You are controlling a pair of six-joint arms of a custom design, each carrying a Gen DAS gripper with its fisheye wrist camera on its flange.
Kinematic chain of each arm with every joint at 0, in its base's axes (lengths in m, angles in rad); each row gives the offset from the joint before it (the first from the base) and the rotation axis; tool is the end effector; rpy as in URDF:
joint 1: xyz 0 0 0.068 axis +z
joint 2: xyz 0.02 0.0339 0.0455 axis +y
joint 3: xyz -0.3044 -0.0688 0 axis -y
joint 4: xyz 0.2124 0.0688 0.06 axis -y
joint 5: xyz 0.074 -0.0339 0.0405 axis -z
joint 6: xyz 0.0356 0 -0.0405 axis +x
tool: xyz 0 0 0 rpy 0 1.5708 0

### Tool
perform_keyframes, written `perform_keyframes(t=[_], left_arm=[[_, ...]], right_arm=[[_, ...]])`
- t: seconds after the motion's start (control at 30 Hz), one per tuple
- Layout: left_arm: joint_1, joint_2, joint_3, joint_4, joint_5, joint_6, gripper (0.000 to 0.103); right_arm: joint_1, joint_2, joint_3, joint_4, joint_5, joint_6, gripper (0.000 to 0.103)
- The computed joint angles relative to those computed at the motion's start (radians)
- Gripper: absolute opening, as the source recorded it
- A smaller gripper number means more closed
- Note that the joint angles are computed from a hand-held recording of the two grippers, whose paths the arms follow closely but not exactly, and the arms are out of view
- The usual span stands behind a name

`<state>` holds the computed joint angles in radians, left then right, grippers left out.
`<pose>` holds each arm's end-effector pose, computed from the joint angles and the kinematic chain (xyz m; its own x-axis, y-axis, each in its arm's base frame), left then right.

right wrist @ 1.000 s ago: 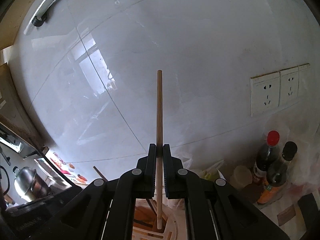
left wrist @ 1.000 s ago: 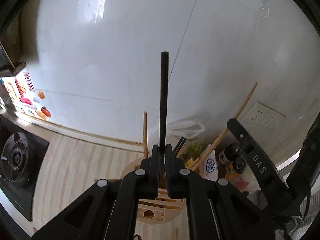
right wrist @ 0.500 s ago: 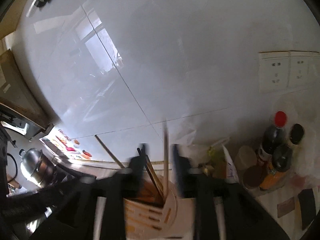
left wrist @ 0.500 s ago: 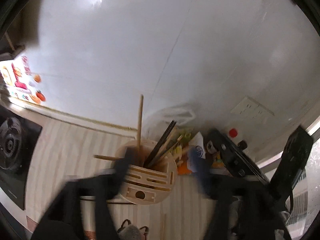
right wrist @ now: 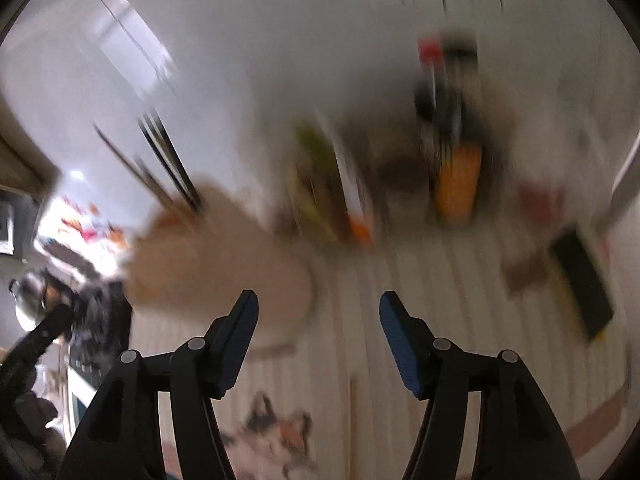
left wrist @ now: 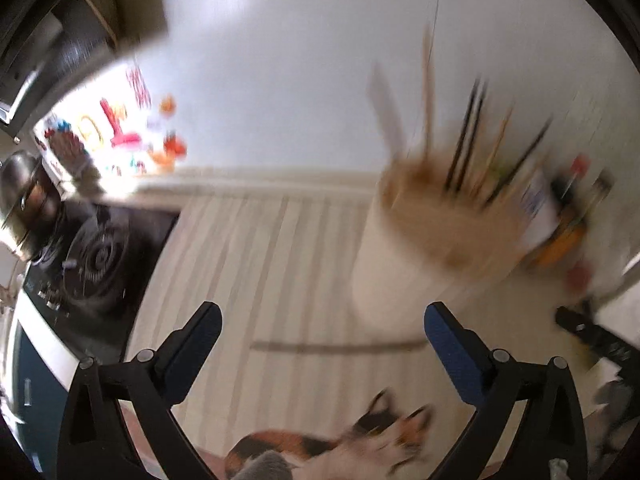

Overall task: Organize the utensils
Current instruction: 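Open both tools to release the chopsticks and move back toward the mat, then grasp the last dark chopstick with the left tool while the right tool grasps the light chopstick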

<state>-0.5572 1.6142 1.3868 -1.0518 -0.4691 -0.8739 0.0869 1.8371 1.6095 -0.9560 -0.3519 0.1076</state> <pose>0.2496 -0.1366 0.3269 -0.7989 -0.3082 -0.5166 -0.3914 0.9184 0.0575 0.3587 0.0436 0.3182 -0.9398 0.0193 -0.3411 -0.1108 0.9272 0.3579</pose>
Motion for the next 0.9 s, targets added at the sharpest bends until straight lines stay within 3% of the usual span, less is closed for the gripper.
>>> perform_keyframes(t=[0.17,0.33,0.37,0.43,0.6,0.77,0.9], left_arm=[[0.027,0.085,-0.242,0.168,0.032,0.128,0.103],[0.083,0.202,-0.333,0.344,0.094,0.455,0.101],[0.095,0.218,-0.342,0.365,0.117,0.512,0.099],[0.123,0.255,-0.343,0.399,0.165,0.655,0.083],[0.167,0.305,-0.329,0.423,0.212,0.886,0.075],[0.198,0.327,-0.32,0.431,0.266,1.01,0.066],[0.199,0.36,-0.311,0.418,0.293,1.076,0.049]], right_arm=[[0.048,0.053,-0.243,0.065,0.088,-0.02,0.065],[0.089,0.106,-0.387,0.129,0.097,0.022,0.065],[0.093,0.109,-0.404,0.14,0.098,0.031,0.065],[0.097,0.115,-0.43,0.152,0.104,0.048,0.065],[0.107,0.12,-0.418,0.129,0.121,0.079,0.065],[0.091,0.132,-0.419,0.126,0.119,0.109,0.065],[0.079,0.154,-0.385,0.106,0.116,0.144,0.065]])
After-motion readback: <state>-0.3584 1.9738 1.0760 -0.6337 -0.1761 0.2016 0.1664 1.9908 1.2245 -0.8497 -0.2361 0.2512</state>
